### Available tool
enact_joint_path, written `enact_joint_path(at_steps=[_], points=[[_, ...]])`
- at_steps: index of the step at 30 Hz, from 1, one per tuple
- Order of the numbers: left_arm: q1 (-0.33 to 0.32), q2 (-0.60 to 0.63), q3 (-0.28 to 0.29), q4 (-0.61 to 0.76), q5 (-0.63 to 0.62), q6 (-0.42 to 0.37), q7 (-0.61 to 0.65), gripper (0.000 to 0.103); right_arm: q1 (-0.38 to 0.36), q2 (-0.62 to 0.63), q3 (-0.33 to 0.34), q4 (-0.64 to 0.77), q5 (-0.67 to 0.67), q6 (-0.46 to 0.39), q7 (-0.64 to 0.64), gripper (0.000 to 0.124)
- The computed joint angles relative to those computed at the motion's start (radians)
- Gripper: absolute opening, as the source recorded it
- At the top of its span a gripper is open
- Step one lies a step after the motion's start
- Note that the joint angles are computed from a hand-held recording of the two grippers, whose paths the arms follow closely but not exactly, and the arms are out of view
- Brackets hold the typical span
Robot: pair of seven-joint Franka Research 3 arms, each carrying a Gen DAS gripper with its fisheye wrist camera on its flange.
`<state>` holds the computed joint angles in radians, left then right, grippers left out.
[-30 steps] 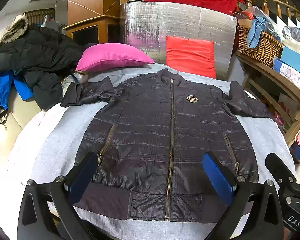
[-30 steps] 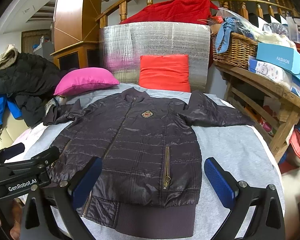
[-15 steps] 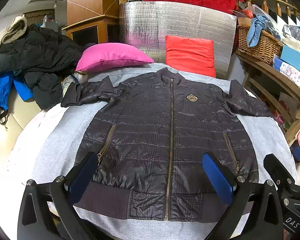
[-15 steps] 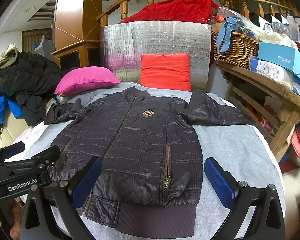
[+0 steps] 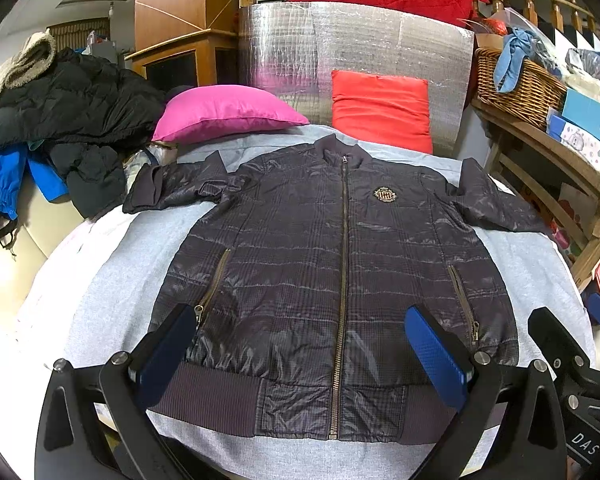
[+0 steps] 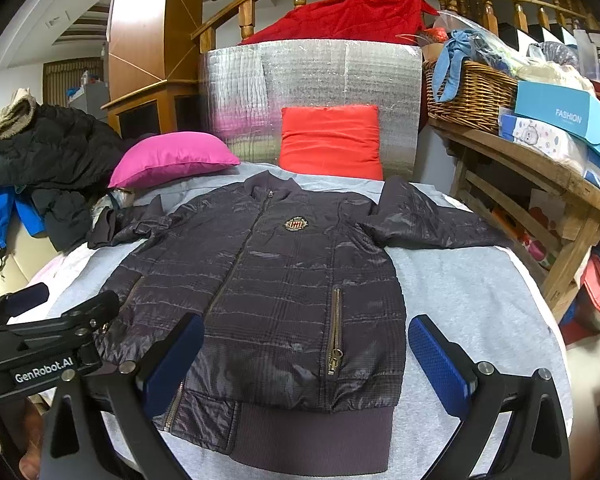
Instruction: Fold large clothes
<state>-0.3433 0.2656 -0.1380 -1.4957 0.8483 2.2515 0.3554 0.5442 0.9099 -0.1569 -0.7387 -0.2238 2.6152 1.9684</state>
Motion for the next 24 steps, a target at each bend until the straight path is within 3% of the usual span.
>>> enact_joint_path(at_steps=[24], points=[[-0.005, 0.000, -0.002, -0.004, 0.005, -0.007, -0.006, 0.103, 0.008, -0.043, -0.011, -0.075, -0.016, 0.029, 0.029, 0.103]])
